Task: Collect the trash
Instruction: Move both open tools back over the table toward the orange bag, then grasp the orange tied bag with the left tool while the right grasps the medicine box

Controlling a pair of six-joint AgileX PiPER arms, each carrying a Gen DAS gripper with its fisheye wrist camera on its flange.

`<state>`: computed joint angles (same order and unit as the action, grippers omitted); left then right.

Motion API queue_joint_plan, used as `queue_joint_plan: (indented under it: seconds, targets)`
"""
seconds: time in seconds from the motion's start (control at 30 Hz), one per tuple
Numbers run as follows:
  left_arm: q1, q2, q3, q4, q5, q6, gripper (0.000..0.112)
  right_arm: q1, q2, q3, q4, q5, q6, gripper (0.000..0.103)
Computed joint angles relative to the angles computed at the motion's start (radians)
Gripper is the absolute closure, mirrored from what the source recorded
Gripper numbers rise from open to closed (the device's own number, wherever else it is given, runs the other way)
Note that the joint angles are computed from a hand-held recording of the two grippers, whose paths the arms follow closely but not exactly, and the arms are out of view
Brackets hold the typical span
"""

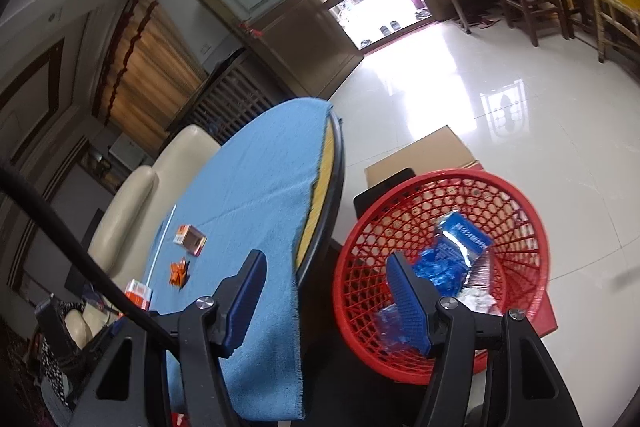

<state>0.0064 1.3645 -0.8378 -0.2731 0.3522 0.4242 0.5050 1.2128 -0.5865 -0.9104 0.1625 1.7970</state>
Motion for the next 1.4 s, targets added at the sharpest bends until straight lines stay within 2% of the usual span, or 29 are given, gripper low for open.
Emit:
queue_joint_plan:
  seconds: [0.13, 0.2, 0.3, 0.37, 0.53, 0.8, 0.87, 0.93, 1.0, 1.07, 1.2, 1.3, 1.4]
  targets:
    - [0.138, 0.092, -0.073, -0.131, 0.025, 0.112, 0.04, 0.046, 0.101, -0.074, -0.046, 0.008, 0.021, 0.037]
    - [0.201, 0.156, -0.13, -0.165, 0.043, 0.123, 0.04, 0.058, 0.147, -0.104, -0.044, 0.006, 0.007, 0.037]
    - [0.263, 0.252, -0.231, -0.171, 0.088, 0.083, 0.04, 0.075, 0.201, -0.132, -0.118, -0.002, 0.074, 0.037]
    - [0.271, 0.31, -0.301, -0.108, 0.096, -0.001, 0.04, 0.076, 0.234, -0.148, -0.152, -0.012, 0.104, 0.037]
    - [0.247, 0.444, -0.475, -0.013, 0.149, -0.117, 0.04, 0.071, 0.295, -0.199, -0.082, -0.016, 0.024, 0.037]
    - [0.219, 0.616, -0.649, 0.012, 0.213, -0.152, 0.04, 0.074, 0.35, -0.286, 0.102, 0.04, -0.191, 0.037]
    - [0.237, 0.643, -0.667, -0.059, 0.224, -0.098, 0.043, 0.077, 0.361, -0.317, 0.157, 0.064, -0.26, 0.037]
    - [0.256, 0.669, -0.688, -0.117, 0.248, -0.051, 0.057, 0.08, 0.382, -0.36, 0.233, 0.084, -0.354, 0.037]
    - [0.28, 0.702, -0.716, -0.188, 0.297, 0.014, 0.089, 0.088, 0.414, -0.419, 0.298, 0.109, -0.442, 0.037]
    - [0.312, 0.711, -0.709, -0.297, 0.317, 0.113, 0.093, 0.092, 0.448, -0.489, 0.4, 0.125, -0.583, 0.037]
    - [0.355, 0.681, -0.653, -0.402, 0.298, 0.239, 0.096, 0.109, 0.55, -0.687, 0.605, 0.185, -0.866, 0.037]
    - [0.41, 0.661, -0.62, -0.489, 0.333, 0.33, 0.096, 0.118, 0.663, -0.889, 0.774, 0.264, -1.089, 0.037]
    - [0.458, 0.624, -0.567, -0.534, 0.347, 0.411, 0.096, 0.132, 0.803, -1.133, 0.869, 0.369, -1.237, 0.037]
